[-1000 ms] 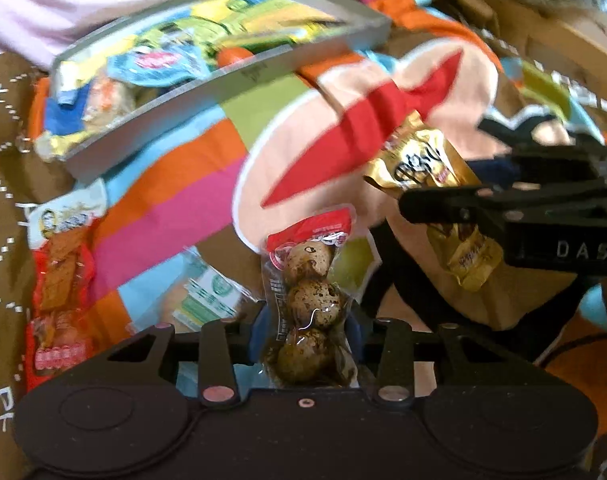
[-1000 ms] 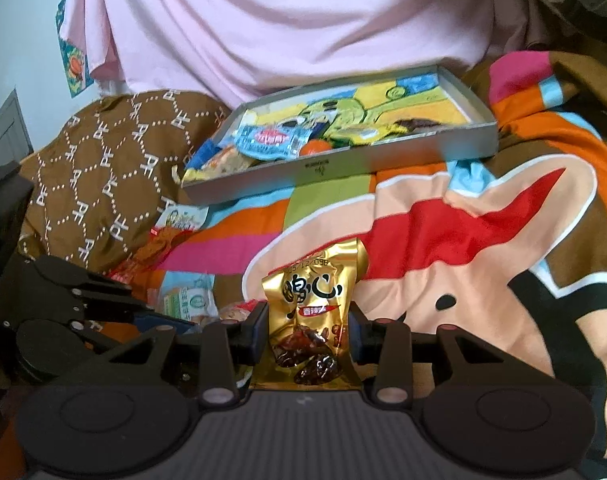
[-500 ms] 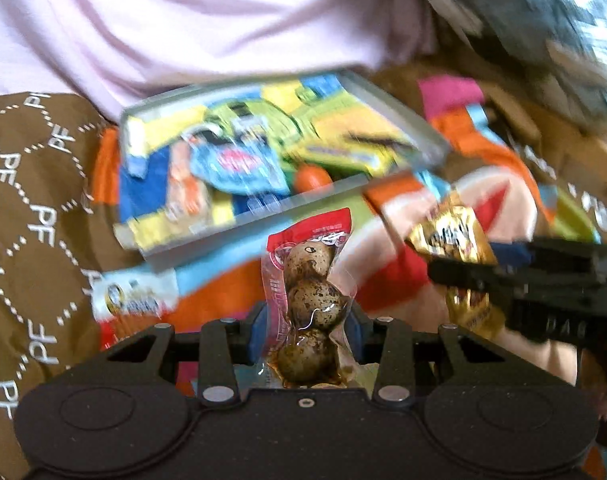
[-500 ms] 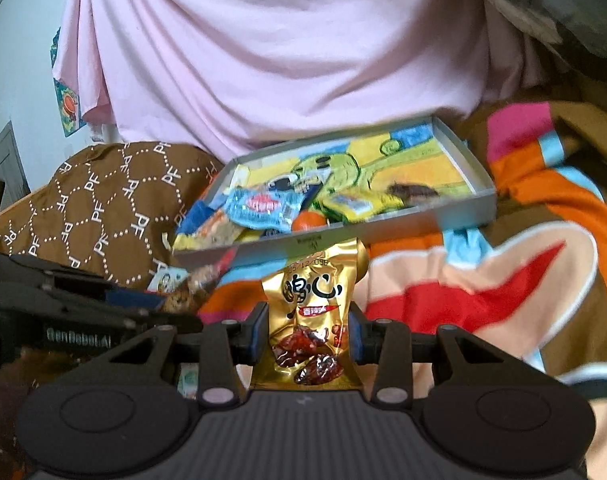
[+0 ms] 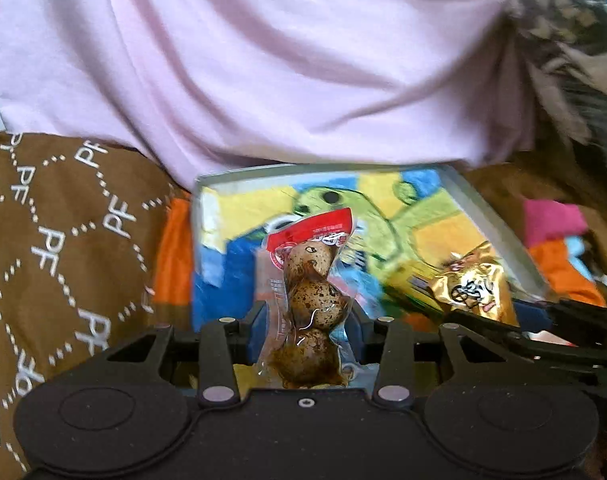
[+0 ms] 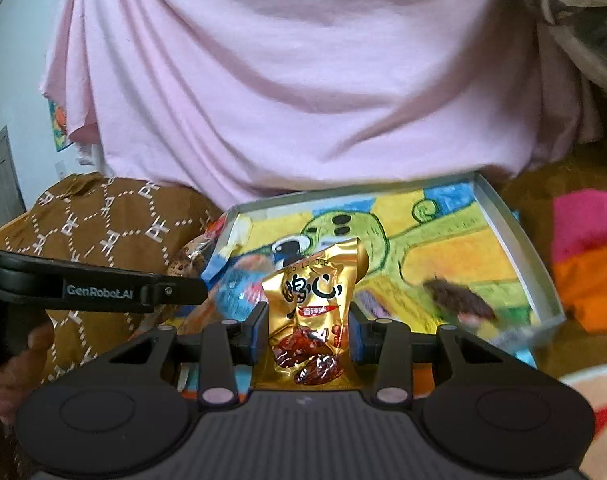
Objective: Organize snacks
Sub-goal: 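Carry the quail-egg packet with the left tool while the right tool carries the gold pouch into the tray, then open both tools to release the gold pouch and quail-egg packet in the tray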
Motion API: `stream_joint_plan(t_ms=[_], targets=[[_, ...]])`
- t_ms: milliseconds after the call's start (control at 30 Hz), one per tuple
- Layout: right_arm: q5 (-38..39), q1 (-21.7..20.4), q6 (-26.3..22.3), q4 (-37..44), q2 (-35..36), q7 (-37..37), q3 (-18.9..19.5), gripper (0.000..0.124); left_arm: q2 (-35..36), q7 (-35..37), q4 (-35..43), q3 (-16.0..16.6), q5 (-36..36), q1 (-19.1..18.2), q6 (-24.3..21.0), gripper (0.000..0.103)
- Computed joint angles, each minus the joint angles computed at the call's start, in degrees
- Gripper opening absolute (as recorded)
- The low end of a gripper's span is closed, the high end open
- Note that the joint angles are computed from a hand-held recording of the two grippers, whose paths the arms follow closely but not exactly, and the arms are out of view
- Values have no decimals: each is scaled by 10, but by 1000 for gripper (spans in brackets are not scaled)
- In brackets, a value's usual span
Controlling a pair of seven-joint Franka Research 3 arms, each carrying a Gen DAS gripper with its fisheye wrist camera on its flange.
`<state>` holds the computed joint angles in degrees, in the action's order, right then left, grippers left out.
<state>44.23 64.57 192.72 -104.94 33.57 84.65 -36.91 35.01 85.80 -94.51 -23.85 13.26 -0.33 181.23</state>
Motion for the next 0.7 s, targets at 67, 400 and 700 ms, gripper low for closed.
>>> stream_joint_plan(t_ms=[67,400,700], targets=[[-5,-11,-16,28,20,11,-2,43,16,-14,33,40,3,-33,-10,43],[-75,-58,-64,112,89,96,-1,44,89,-23,142,76,0,-68,-56,44],[-134,-72,-71,128,110,161,1,47,104,-14,161,67,-9,-68,-60,46]])
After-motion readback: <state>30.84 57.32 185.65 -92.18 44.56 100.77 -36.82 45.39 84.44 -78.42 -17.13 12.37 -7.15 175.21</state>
